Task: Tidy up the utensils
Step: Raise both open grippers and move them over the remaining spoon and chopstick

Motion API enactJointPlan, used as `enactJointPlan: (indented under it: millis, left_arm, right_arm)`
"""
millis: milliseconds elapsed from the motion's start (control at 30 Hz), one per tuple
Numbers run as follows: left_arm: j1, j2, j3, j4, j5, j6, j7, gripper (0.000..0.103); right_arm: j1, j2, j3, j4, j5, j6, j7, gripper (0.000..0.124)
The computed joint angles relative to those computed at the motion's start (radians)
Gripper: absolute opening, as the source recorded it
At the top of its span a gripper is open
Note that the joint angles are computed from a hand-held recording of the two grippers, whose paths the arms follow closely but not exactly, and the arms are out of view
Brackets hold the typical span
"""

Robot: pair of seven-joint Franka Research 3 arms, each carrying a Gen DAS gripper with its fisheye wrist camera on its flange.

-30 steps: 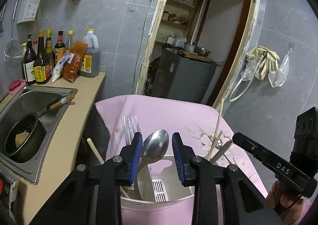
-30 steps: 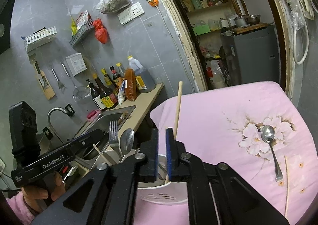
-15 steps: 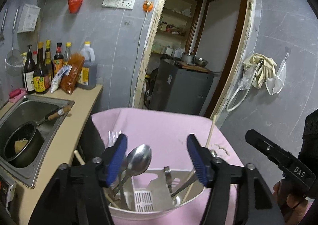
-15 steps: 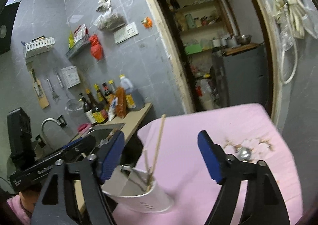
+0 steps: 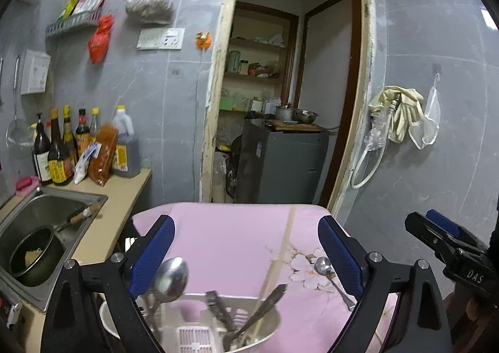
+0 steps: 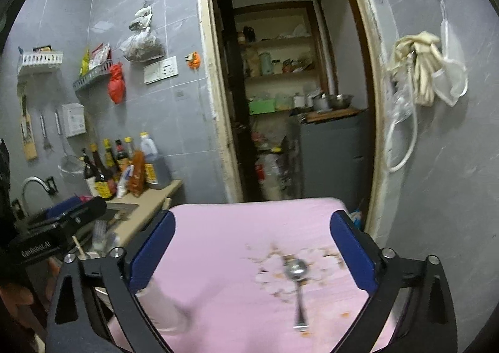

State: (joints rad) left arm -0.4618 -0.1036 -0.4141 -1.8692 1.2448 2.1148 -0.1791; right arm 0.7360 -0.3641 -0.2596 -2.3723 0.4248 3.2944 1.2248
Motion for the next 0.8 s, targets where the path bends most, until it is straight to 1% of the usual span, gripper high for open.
enactJointPlan:
  millis: [67, 200, 367, 433, 567, 600, 667, 767, 800]
  left_arm:
    - [-0.007, 0.031, -0.008, 0.030, 0.021, -0.015, 0.002, 0.094]
    - [-0.043, 0.102, 0.000, 0.097, 0.057, -0.043, 0.004, 0.095]
    - [-0.104, 0.193, 0.032, 0.187, 0.076, -0.067, 0.029, 0.095]
    - [-0.128, 0.226, 0.049, 0.223, 0.077, -0.072, 0.044, 0.095]
    - [-0.176, 0.291, 0.083, 0.298, 0.073, -0.080, 0.076, 0.095]
    - [-0.189, 0.309, 0.092, 0.319, 0.072, -0.083, 0.082, 0.095]
    - [-0.210, 0.340, 0.110, 0.355, 0.069, -0.084, 0.090, 0.095]
    - [-0.238, 0.385, 0.137, 0.408, 0.055, -0.079, 0.104, 0.095]
    - [-0.246, 0.399, 0.147, 0.426, 0.052, -0.078, 0.110, 0.095]
  right_arm:
    - [-0.039, -0.006, 0.017, -0.007, -0.012, 0.005, -0.008, 0.100]
    - [-0.063, -0.015, -0.004, -0.015, -0.034, 0.000, -0.033, 0.100]
    - [-0.012, -0.017, -0.102, -0.003, -0.031, -0.032, -0.097, 0.100]
    - [0.005, -0.009, -0.132, 0.010, -0.012, -0.047, -0.131, 0.100]
    - [0.077, 0.004, -0.237, 0.039, 0.043, -0.089, -0.218, 0.100]
    - [0.086, 0.007, -0.249, 0.042, 0.056, -0.094, -0.235, 0.100]
    - [0.116, 0.010, -0.296, 0.053, 0.087, -0.120, -0.282, 0.100]
    - [0.139, 0.021, -0.341, 0.067, 0.132, -0.164, -0.341, 0.100]
    - [0.135, 0.028, -0.340, 0.071, 0.144, -0.175, -0.351, 0.100]
